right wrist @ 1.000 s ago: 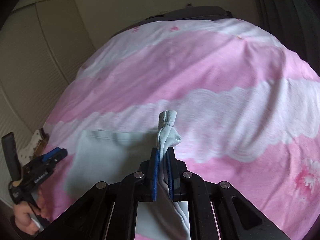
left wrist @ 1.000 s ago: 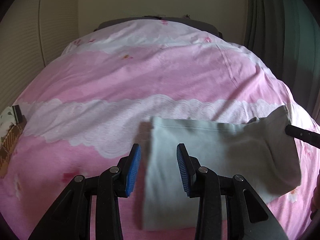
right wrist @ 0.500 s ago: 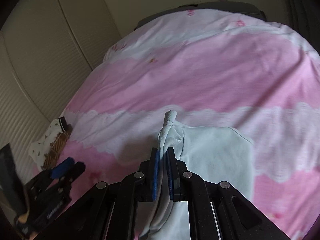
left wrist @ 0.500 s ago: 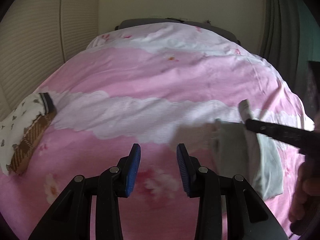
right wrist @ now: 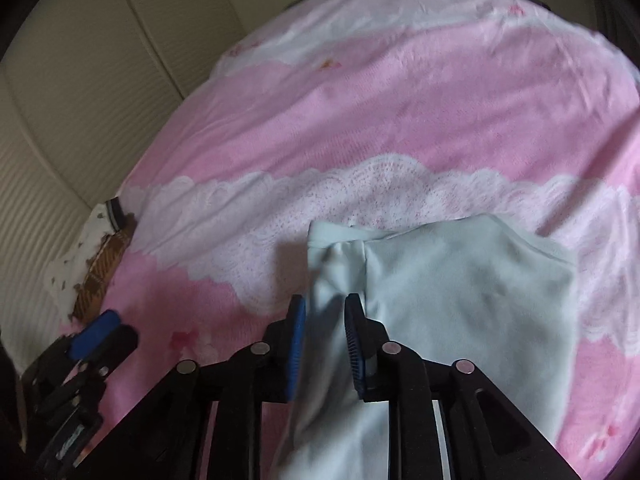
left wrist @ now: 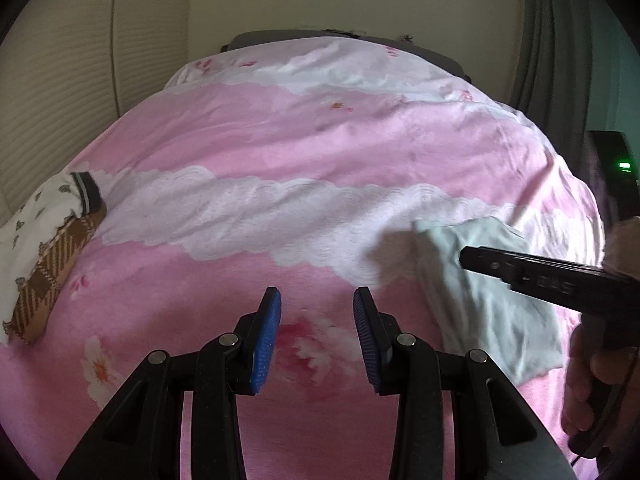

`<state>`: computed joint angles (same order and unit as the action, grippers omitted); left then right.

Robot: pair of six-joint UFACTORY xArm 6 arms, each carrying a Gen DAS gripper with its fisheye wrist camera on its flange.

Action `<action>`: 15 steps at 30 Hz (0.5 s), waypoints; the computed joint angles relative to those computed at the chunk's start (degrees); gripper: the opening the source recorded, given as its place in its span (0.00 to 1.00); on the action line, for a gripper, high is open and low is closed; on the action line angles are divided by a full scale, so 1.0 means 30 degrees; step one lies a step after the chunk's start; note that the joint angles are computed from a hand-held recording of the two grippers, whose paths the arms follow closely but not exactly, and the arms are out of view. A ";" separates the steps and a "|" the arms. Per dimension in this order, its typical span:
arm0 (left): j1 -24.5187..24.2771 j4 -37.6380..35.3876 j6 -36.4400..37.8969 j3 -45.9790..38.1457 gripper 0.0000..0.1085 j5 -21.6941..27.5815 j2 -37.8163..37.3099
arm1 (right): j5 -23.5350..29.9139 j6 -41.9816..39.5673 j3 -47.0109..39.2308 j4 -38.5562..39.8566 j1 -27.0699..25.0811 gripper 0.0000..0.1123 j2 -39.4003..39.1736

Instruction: Fold small clothes

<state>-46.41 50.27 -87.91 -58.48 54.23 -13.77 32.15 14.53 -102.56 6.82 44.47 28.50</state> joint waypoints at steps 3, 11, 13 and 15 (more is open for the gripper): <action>-0.0301 0.0186 0.0137 -0.0943 0.34 -0.0228 0.0798 | -0.1870 -0.0239 0.3167 -0.0375 -0.0102 0.26 -0.2366; 0.0265 -0.0462 0.2599 -0.4047 0.34 -0.3713 0.4144 | -0.4384 0.4942 1.2107 -0.6266 -0.1752 0.26 -0.9205; 0.0758 -0.1322 0.3455 -0.4743 0.34 -0.4230 0.4993 | -0.4591 0.5250 1.3634 -0.6346 -0.2072 0.26 -1.0263; 0.1165 -0.1993 0.4238 -0.5306 0.33 -0.4445 0.5691 | -0.4952 0.4774 1.4813 -0.5183 -0.2243 0.26 -1.0949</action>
